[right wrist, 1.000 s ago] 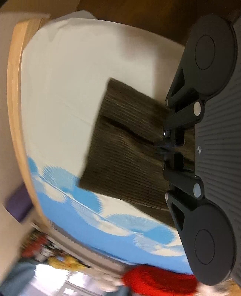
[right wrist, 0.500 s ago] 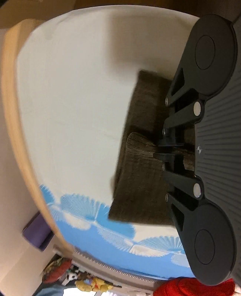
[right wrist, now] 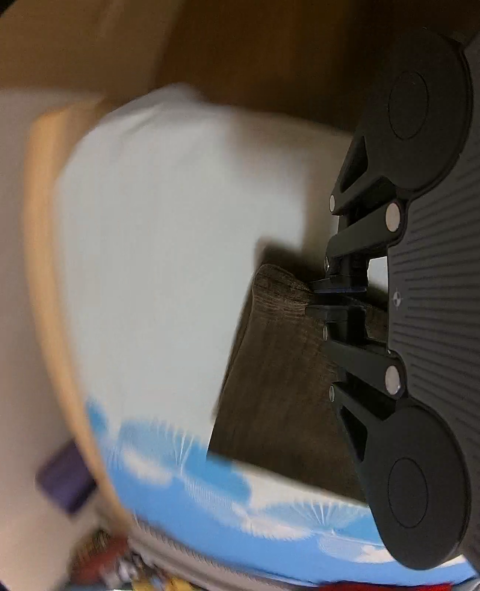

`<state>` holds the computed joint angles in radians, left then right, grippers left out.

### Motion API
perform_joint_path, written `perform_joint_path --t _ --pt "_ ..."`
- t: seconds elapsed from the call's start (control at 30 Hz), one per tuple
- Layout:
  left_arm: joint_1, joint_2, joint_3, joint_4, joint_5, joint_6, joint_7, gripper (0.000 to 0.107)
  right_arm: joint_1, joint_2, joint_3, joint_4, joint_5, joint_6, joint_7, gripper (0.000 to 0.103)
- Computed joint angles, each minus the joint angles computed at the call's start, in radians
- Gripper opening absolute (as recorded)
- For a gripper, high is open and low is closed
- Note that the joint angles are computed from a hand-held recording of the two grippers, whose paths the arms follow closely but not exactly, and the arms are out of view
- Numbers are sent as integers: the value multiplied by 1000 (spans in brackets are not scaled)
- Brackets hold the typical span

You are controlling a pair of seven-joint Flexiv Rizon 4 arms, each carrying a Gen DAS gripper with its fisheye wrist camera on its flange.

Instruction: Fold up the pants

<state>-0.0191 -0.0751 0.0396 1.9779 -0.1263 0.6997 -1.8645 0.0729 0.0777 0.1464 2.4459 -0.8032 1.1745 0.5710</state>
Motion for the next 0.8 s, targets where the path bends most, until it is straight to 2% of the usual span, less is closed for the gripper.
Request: perform_joint_path --t 0.13,0.23,0.3,0.43,0.47,0.53,0.6,0.63,0.7,0.73,0.77,0.8 --pt "4 -2 -3 -12 -16 -40 42 15 0 -3 1 -26 -68 -20 -22 5" --pt "-3 12 -5 -15 3 -42 63 31 21 -26 -1 -69 -24 -67 -99 6" --pt "-8 41 2 -7 62 -9 25 36 41 -3 15 -75 3 -146 -105 11" --pt "5 100 18 38 162 149 -96 35 70 23 44 -133 -80 -394 -62 16" --pt "10 105 19 48 185 205 -114 34 71 32 46 -134 -125 -419 -46 21" --pt "13 93 14 58 165 304 -60 33 65 45 39 -125 -210 -414 -28 28" --pt "5 70 5 85 70 376 69 26 50 43 18 -111 -271 -339 -33 33" --pt "3 55 -2 85 34 364 120 23 41 38 6 -104 -291 -285 -33 33" --pt "2 12 -10 39 67 221 147 22 16 25 -18 -85 -326 -149 -20 35" --pt "0 -23 -12 -10 141 107 128 18 7 22 -24 -78 -333 -102 -19 35" --pt "-16 -62 -7 -57 243 -3 92 21 -2 16 -28 -74 -334 -60 -28 36" --pt "-22 -75 -8 -85 281 -48 81 29 -7 4 -31 -78 -332 -28 -43 37"
